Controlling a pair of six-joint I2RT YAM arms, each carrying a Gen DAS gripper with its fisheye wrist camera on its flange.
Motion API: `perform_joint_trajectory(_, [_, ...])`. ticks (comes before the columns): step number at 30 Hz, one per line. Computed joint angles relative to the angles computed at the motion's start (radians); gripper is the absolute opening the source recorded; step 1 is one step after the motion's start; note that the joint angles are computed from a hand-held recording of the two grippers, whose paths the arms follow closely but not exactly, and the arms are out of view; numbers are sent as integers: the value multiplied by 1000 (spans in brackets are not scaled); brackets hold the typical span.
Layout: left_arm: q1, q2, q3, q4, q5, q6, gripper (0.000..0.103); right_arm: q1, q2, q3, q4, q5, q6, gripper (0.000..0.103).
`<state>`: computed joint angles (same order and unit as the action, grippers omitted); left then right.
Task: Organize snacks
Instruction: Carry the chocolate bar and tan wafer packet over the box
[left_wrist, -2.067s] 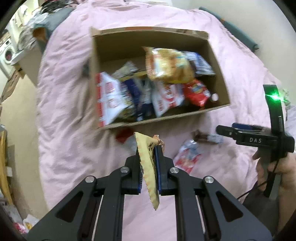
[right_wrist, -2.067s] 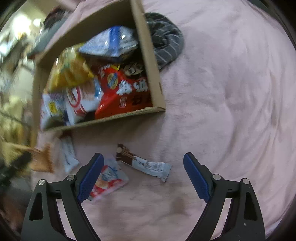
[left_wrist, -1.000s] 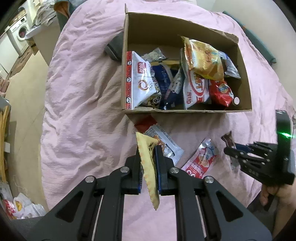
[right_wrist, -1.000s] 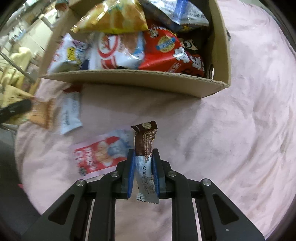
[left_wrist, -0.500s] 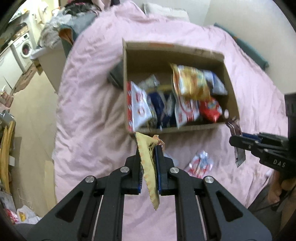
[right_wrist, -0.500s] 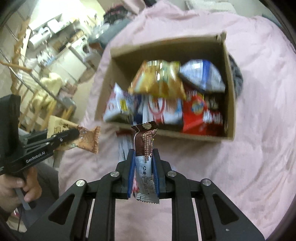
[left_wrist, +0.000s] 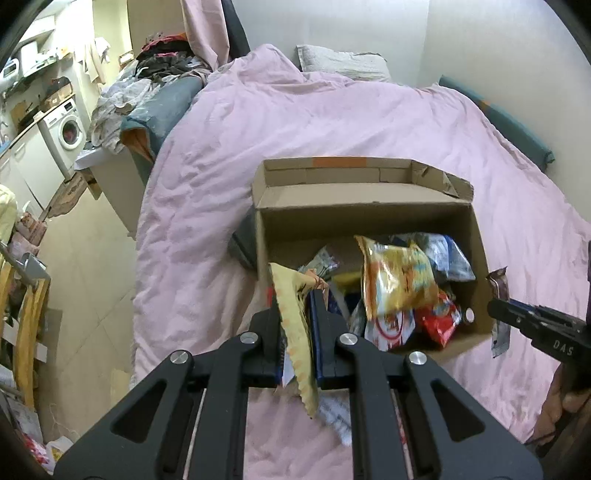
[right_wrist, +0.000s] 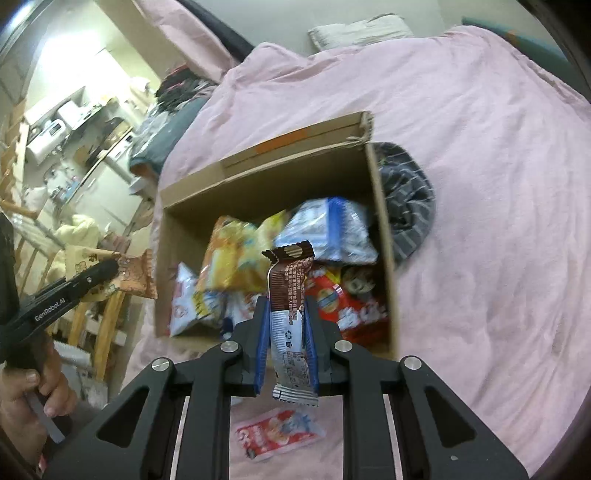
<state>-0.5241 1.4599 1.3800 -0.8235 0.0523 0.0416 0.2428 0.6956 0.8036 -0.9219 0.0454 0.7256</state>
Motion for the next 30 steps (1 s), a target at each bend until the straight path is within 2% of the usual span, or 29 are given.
perform_joint_trajectory(5, [-27, 57, -17, 112, -48, -18, 9, -61, 40, -17, 51, -9, -38, 19])
perform_joint_trajectory(11, [-38, 74, -78, 243, -53, -32, 9, -111, 98, -38, 104, -22, -70, 19])
perform_joint_trajectory(22, [-37, 128, -66, 230, -9, -30, 10, -111, 147, -67, 155, -29, -34, 19])
perform_joint_trajectory(30, [-52, 119, -77, 229, -15, -31, 10, -135, 137, -70, 158, -41, -37, 19])
